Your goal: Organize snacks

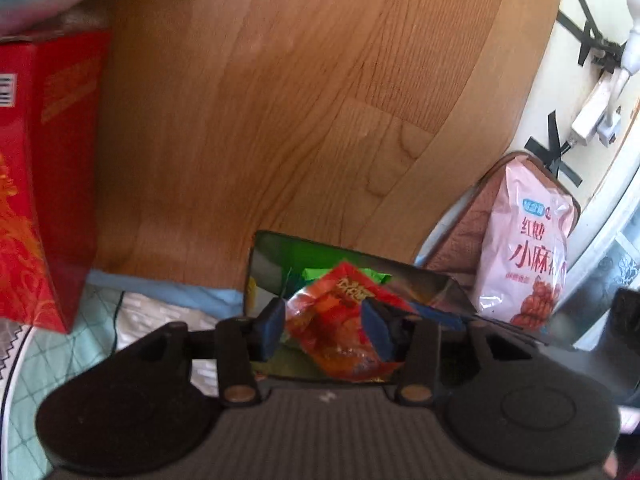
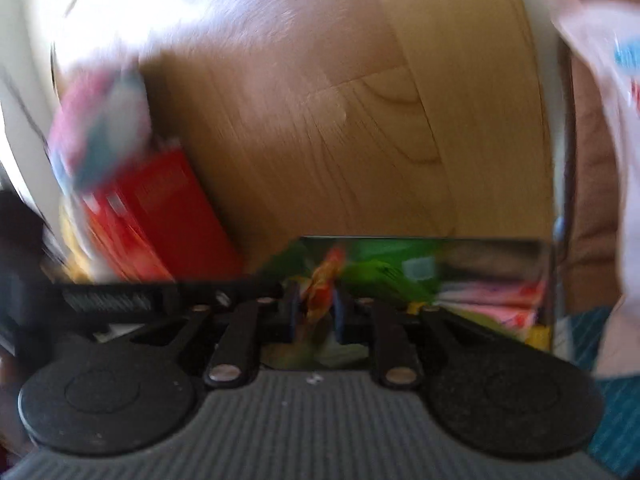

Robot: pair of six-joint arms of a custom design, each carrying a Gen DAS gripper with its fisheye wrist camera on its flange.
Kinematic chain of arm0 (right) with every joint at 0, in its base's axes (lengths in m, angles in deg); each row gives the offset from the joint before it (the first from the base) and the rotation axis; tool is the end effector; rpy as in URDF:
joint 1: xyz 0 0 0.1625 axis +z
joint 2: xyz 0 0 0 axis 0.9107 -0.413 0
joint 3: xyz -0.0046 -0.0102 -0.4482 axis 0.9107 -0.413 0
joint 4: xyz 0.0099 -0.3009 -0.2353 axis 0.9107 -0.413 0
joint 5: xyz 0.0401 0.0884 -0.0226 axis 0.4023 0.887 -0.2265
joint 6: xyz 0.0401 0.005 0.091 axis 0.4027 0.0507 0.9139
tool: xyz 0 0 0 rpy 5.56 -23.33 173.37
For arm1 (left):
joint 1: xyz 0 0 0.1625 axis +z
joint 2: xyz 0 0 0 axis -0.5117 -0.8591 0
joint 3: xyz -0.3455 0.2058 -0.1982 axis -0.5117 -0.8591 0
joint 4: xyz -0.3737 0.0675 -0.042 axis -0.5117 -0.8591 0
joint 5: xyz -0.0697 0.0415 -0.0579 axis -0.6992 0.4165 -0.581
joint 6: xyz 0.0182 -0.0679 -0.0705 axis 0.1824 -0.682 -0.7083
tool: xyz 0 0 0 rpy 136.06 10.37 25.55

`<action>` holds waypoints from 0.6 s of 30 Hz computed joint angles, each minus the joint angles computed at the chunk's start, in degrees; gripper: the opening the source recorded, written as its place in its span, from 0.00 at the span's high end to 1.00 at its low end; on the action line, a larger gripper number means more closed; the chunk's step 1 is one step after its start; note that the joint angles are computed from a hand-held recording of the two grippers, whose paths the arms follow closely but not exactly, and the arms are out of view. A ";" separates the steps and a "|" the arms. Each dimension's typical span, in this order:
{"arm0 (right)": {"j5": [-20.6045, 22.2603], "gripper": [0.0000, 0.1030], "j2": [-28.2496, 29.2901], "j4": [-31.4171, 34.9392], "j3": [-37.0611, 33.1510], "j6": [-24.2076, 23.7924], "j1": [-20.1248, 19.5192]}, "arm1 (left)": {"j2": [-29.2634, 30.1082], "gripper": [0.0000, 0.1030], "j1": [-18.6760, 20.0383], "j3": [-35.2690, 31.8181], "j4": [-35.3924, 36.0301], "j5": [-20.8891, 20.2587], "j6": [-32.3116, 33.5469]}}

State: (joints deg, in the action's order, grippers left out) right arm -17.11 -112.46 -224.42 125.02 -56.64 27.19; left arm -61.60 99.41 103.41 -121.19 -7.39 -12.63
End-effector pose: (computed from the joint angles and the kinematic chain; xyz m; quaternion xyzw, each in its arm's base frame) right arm 0.1758 -0.7553 0.0557 0.3119 -0.8695 0.3739 0.0830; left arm -0.1101 -0.7498 0.1561 0.1552 0.8999 -0.3857 0.1314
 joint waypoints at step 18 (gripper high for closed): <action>-0.45 0.53 -8.97 -42.36 41.92 9.39 -5.72 | -3.96 0.51 -8.91 35.57 -28.85 12.61 -3.14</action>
State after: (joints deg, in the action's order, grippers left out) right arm -17.56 -121.43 -266.78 166.94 -47.25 21.47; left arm -65.56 90.49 138.98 -150.05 5.22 -15.76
